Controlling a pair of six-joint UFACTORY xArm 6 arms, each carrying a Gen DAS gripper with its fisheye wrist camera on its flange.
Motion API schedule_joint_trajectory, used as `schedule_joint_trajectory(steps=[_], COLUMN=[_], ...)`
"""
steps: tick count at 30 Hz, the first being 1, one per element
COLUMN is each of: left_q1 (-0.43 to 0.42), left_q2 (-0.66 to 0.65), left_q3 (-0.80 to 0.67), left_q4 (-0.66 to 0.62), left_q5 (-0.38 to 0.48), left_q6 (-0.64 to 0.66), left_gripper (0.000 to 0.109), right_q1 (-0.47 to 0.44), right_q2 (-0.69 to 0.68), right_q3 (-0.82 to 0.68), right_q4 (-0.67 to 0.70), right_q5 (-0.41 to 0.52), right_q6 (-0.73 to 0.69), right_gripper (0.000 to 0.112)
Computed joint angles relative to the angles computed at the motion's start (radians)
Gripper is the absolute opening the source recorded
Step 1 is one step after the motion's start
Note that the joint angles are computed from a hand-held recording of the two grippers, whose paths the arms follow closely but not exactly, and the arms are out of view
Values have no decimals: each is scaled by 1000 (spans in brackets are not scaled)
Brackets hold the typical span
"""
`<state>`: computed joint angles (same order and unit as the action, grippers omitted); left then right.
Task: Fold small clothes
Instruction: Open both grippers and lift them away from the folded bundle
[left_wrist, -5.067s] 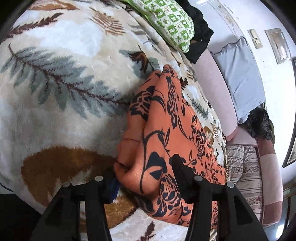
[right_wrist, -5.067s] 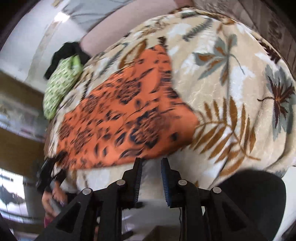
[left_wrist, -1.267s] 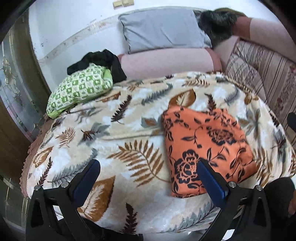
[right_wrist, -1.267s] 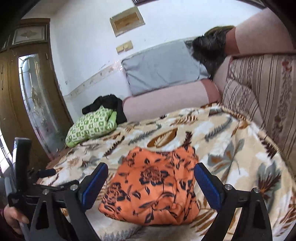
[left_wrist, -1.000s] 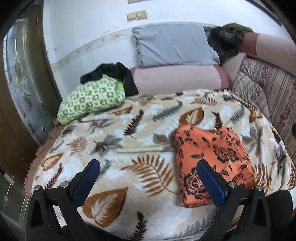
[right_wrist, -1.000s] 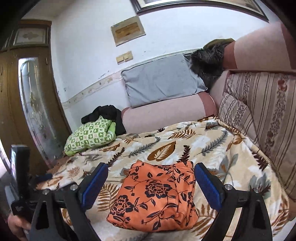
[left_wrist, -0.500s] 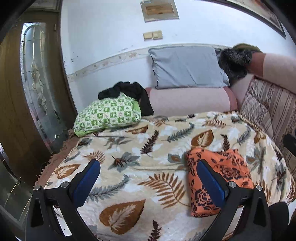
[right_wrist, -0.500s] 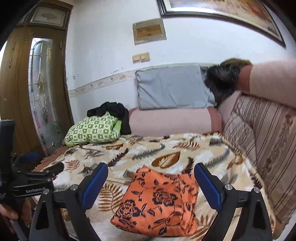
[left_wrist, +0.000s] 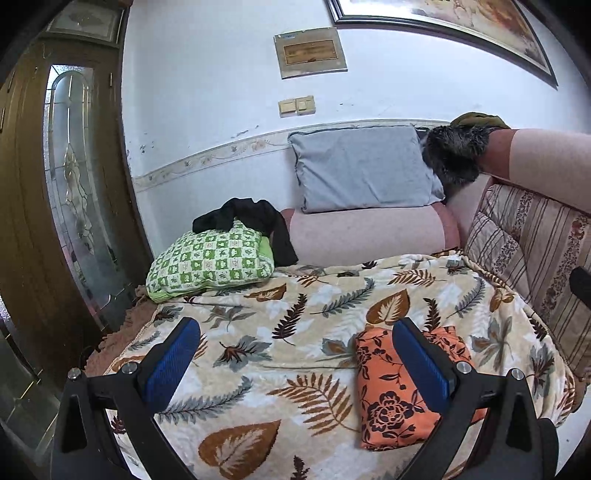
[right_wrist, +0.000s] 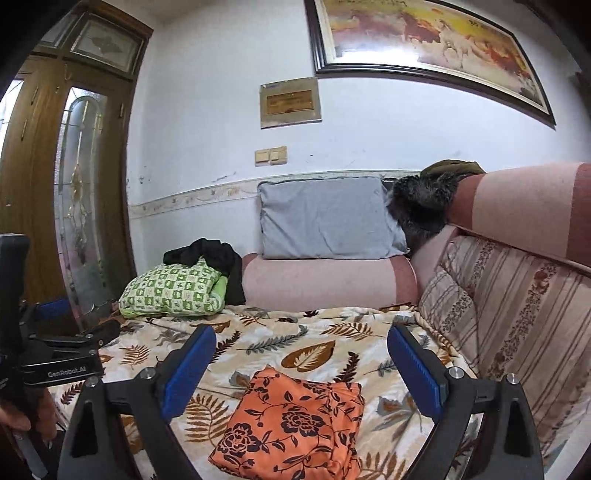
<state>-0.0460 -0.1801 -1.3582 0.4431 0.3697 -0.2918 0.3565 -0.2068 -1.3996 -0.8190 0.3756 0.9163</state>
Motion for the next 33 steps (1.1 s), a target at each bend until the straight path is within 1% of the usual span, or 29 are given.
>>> schedule_joint_trajectory(steps=[3, 8, 14, 22, 26, 29, 33], left_q1=[-14, -39, -71, -106, -118, -123, -128], left_q2=[-8, -31, -59, -99, -108, -101, -76], left_q3=[-5, 4, 17, 43, 50, 49, 36], left_q4=[35, 82, 135, 185, 197, 189, 144], left_q5=[10, 13, 29, 42, 47, 48, 52], left_q6=[-27, -62, -95, -127, -133, -124, -89], left_gripper=[103, 103, 103, 103, 103, 103, 103], right_q1=[-6, -17, -27, -31, -31, -29, -26], right_q2=[-17, -59, -103, -153, -181, -189, -186], right_q3=[14, 51, 99, 164, 197, 204, 211], right_q4=[23, -3, 6, 75, 85, 106, 110], right_q5=[12, 30, 47, 46, 49, 71, 99], right_q6=[-13, 8, -6, -56, -50, -62, -66], right_gripper=[96, 96, 96, 96, 96, 96, 96])
